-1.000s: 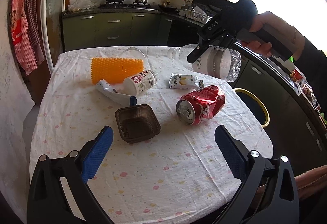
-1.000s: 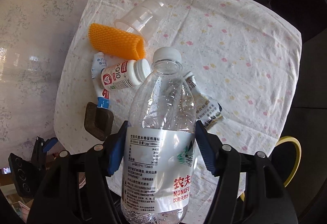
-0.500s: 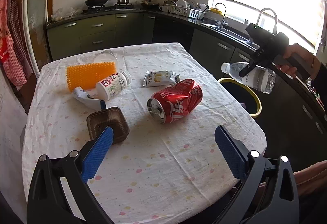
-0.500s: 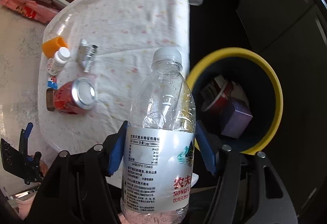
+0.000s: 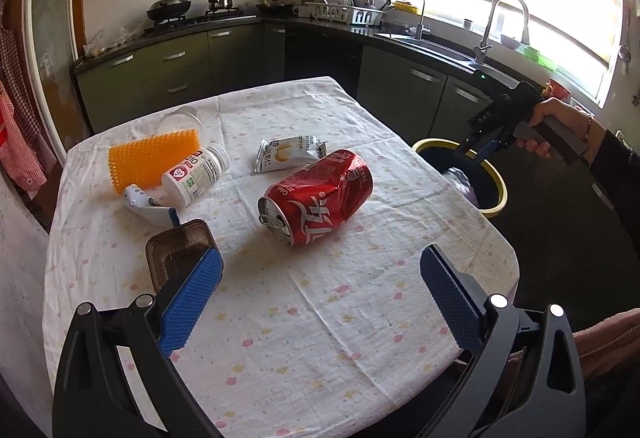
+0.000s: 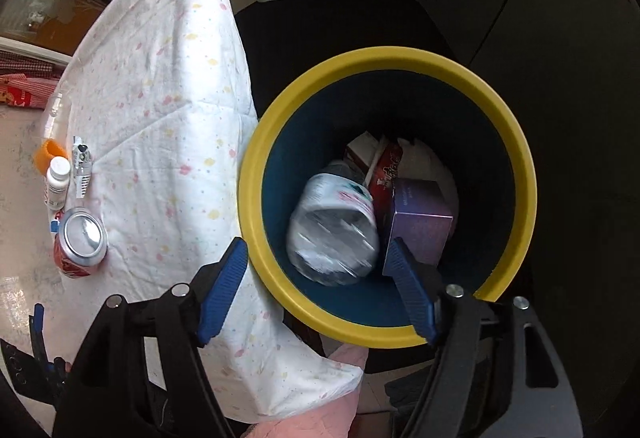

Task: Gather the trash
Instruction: 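Move the left gripper down onto the crushed red Coca-Cola can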

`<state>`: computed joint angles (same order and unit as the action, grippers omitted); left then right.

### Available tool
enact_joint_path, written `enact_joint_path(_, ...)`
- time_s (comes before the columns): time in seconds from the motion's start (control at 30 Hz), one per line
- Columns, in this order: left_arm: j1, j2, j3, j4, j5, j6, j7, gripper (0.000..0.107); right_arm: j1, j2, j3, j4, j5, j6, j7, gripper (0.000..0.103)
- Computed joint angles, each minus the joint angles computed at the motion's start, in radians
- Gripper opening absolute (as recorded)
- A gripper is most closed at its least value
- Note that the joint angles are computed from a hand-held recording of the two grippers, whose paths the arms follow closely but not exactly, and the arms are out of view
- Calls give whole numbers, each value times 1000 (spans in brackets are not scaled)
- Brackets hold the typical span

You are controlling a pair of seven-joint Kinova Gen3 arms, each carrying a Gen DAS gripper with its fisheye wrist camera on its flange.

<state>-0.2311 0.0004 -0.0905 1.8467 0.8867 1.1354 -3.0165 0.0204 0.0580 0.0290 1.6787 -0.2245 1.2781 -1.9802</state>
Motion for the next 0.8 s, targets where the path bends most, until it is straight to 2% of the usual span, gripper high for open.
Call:
enact_joint_path(0.2,-7,37,8,-20,-6,18,-5,98,-56,-169,-44,106,12,-100,-50,70)
enact_joint_path(0.3,-12,59,19,-36,-6,25,-41,98,-95,-259,-72,180,-2,-178,-77,72)
enact_joint_path(0.4,-20,99,36,-81,-1,68,-93,98,-135,-323,-93,240,-31,-243,-90,72)
enact_joint_path(0.5,-21,172,86,-181,-34,143,-150,98,-171,-346,-105,270,-53,-288,-97,72)
enact_joint_path(0.57,5,206,98,-237,-59,158,-165,98,-188,-358,-123,279,-50,-301,-117,72)
enact_joint_path(0.8,60,379,196,-505,-182,286,-24,98,-228,-385,-145,304,-36,-330,-165,72)
